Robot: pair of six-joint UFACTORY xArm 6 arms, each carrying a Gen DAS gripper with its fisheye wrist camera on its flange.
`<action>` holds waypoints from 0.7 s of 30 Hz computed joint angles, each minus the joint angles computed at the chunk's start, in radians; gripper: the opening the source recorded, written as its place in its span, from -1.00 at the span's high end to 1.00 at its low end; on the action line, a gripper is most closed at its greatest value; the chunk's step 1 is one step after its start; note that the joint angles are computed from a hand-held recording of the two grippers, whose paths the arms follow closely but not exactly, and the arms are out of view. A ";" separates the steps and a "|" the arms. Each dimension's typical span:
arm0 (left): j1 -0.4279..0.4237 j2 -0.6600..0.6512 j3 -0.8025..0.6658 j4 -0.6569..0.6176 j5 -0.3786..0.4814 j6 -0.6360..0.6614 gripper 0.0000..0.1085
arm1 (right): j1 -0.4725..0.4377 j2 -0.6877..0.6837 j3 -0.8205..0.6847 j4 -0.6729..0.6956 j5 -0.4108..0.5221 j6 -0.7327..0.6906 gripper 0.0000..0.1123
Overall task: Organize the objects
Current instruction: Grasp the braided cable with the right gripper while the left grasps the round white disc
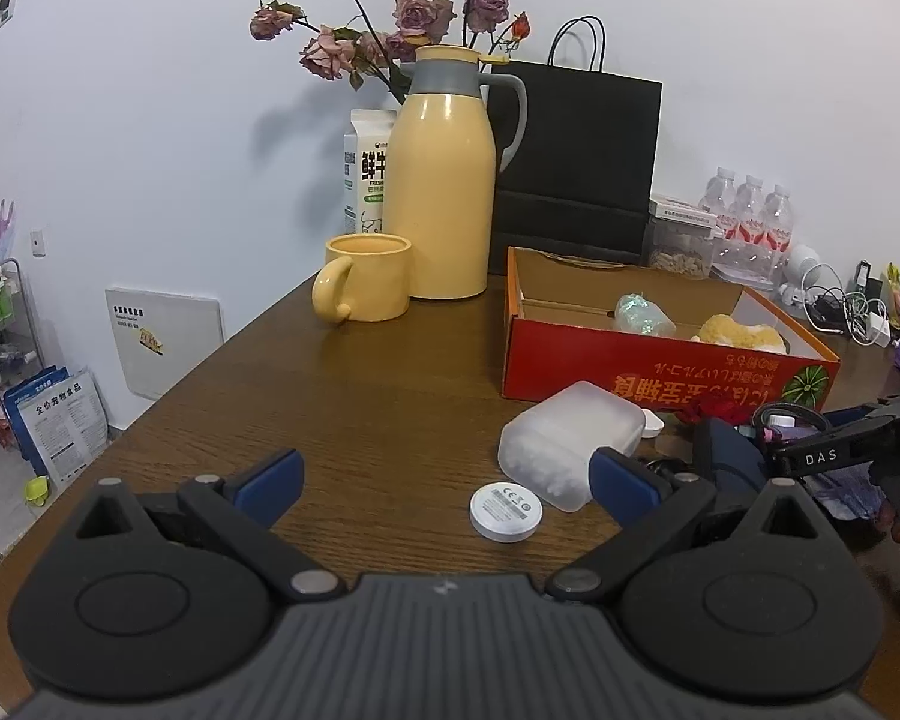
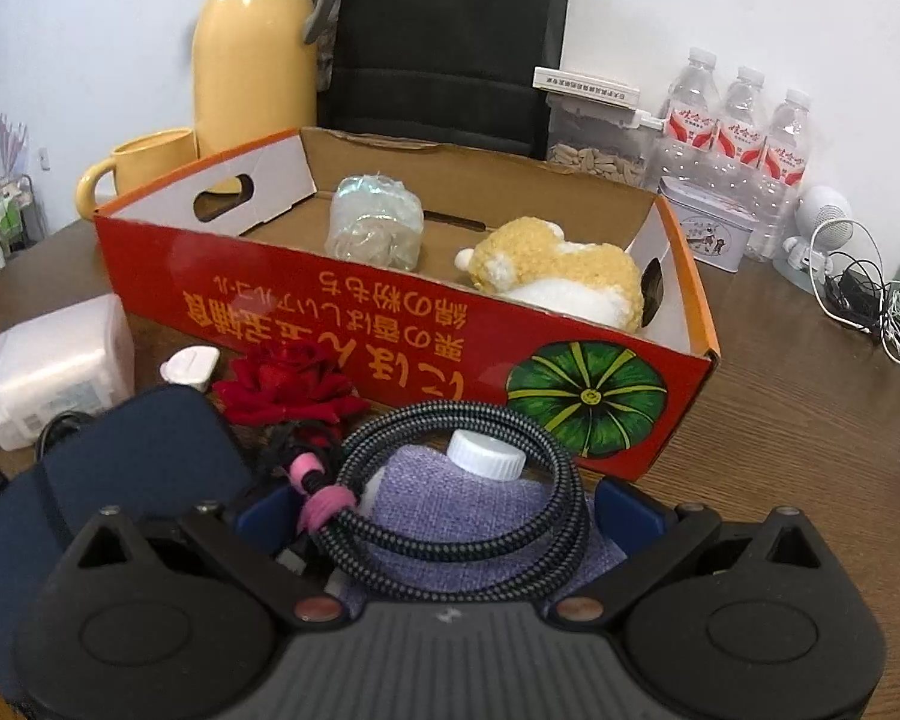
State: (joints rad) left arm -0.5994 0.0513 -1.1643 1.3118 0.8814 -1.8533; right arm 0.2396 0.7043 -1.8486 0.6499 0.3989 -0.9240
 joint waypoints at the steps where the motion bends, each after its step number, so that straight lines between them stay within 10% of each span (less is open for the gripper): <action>1: 0.000 0.001 -0.001 -0.001 0.002 0.001 -0.90 | 0.000 -0.004 0.003 0.021 0.006 -0.014 -0.71; 21: -0.005 0.022 -0.023 -0.016 -0.011 0.023 -0.90 | 0.024 -0.177 0.218 0.729 -0.187 -0.644 -0.64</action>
State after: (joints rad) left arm -0.6042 0.0735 -1.1875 1.2958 0.8705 -1.8302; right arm 0.2634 0.5269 -1.6308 1.3785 0.2120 -1.5682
